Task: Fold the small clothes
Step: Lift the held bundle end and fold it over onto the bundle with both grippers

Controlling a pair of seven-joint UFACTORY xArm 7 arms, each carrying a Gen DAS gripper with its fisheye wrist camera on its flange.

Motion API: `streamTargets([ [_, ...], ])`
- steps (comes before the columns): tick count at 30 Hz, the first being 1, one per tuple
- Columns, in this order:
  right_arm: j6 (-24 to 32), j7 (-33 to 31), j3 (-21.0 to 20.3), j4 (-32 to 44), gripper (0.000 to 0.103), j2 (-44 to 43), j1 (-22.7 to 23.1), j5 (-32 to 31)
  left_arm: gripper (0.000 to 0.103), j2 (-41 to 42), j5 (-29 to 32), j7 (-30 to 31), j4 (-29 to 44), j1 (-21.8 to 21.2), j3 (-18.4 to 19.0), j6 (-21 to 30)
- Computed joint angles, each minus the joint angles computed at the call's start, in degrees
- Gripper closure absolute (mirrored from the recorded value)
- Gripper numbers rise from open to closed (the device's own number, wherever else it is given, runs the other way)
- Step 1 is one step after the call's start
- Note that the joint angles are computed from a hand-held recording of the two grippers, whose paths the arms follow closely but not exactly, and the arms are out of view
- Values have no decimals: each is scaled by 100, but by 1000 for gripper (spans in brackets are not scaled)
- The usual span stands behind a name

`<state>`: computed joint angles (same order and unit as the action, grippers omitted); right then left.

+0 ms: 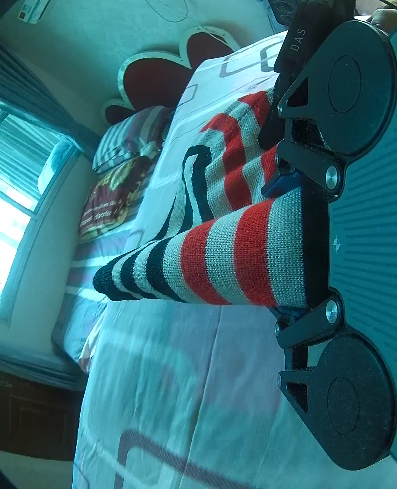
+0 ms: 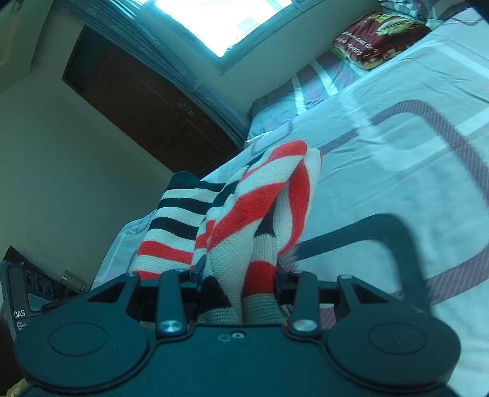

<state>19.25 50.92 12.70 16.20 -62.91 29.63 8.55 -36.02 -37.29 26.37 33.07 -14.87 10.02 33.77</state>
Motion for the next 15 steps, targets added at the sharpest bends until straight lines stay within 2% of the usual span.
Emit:
streamTargets([
  [4, -777, 843, 1004, 614, 65, 1313, -379, -55, 35, 221, 163, 759, 313, 383, 745, 456],
  [7, -1343, 1485, 1802, 1139, 65, 2265, -920, -330, 35, 726, 70, 1418, 754, 668, 1208, 709],
  [11, -1819, 2217, 3121, 1953, 65, 3247, -2249, -934, 35, 1594, -276, 2257, 1455, 914, 1719, 967],
  [15, -1877, 2809, 4454, 2591, 65, 3735, -3692, -1565, 35, 2441, -922, 3083, 1961, 1094, 2021, 1108],
])
